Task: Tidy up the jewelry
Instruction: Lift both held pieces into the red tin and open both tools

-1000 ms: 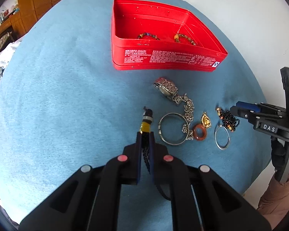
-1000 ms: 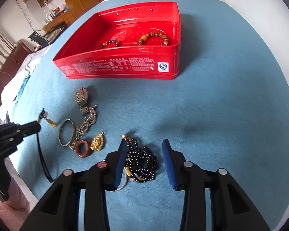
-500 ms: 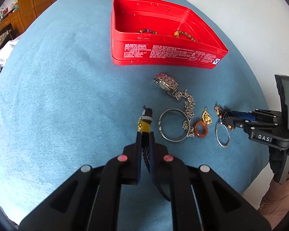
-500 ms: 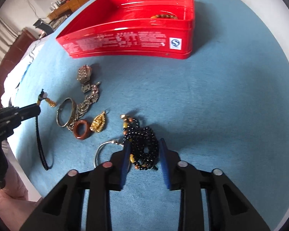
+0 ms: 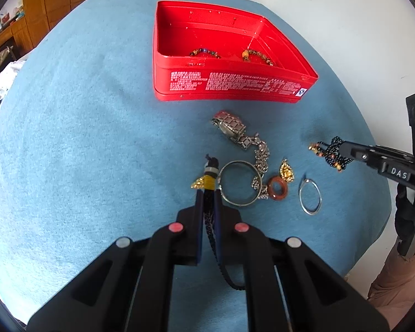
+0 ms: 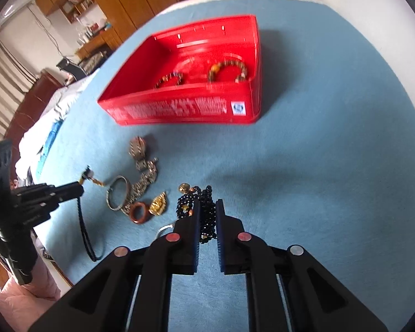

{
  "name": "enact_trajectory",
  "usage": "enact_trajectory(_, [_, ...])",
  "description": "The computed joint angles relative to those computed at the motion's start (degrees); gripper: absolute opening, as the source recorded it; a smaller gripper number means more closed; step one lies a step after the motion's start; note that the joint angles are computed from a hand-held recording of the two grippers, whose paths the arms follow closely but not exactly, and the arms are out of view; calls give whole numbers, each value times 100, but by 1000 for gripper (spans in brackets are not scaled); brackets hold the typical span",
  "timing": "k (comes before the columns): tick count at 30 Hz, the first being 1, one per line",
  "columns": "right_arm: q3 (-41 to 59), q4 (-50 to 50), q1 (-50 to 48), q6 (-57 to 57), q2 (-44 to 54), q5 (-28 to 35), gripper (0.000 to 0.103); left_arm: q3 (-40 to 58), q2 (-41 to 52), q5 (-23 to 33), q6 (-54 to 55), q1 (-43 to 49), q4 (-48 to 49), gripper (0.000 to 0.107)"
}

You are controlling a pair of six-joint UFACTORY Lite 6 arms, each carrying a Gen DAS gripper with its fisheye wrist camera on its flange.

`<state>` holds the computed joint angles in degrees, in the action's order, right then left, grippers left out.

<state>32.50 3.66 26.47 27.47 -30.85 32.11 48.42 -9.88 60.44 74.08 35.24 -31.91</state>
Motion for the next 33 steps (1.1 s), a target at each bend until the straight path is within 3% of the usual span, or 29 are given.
enact_trajectory(5, [262, -460, 228, 565, -217, 352, 10, 89, -100, 192, 32, 53, -72, 5])
enact_trajectory(18, [600, -275, -94, 176, 252, 138, 10, 499, -174, 675, 56, 193, -309, 5])
enact_trajectory(33, [2074, -524, -347, 69, 1184, 155, 10, 1978, 246, 898, -768, -512, -836, 5])
